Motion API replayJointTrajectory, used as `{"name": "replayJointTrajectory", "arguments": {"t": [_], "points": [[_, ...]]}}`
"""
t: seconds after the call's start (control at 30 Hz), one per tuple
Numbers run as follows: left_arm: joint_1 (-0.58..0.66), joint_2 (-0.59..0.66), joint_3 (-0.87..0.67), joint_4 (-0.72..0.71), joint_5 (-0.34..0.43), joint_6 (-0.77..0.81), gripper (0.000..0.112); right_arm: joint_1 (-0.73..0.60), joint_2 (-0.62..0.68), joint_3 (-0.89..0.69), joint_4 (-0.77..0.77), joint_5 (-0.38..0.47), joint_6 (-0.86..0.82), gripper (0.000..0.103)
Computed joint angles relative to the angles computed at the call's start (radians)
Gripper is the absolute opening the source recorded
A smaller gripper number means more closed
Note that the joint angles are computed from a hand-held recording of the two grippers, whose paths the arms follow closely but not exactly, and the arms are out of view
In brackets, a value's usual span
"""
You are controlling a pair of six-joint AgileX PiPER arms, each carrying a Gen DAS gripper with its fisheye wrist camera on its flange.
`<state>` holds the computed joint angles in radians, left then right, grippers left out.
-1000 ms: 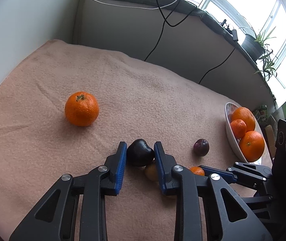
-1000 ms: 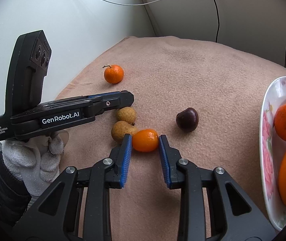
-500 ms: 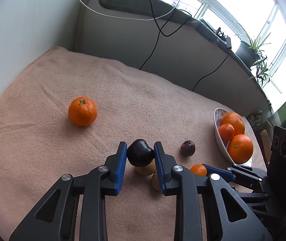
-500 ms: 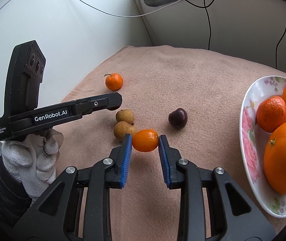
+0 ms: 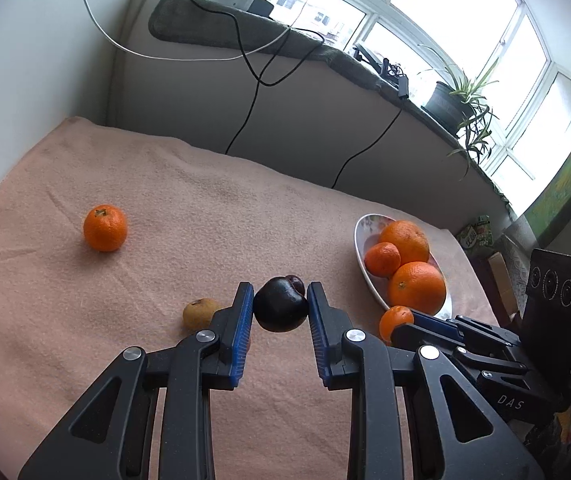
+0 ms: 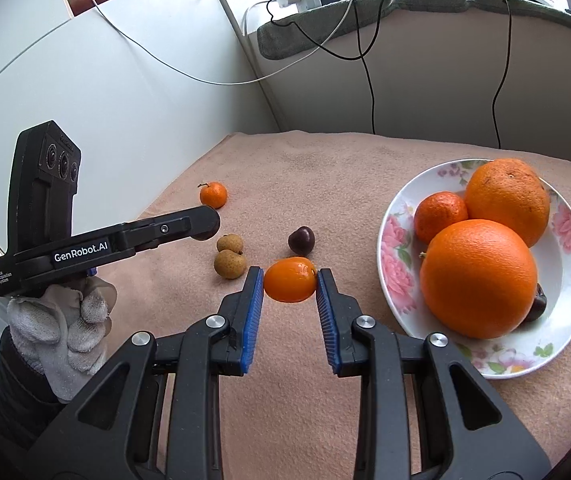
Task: Organize fruits
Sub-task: 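Carry the cherry and small tangerine over the plate and open both grippers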
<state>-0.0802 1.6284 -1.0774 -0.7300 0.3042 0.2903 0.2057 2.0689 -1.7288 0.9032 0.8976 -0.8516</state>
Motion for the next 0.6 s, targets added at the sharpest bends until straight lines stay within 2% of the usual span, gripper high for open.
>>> {"name": "replayJointTrajectory", "arguments": {"t": [0.27, 0.6], "points": [[-0.075, 0.023, -0.047, 0.011, -0.001, -0.035, 0.026, -0.083, -0.059, 0.07, 0.032, -0.016, -0.031, 0.028], [-0.123, 0.076, -0.114, 0.006, 0.011, -0.039, 0.026, -0.168, -0.072, 0.091, 0.043, -0.026, -0.044, 0.028]]}}
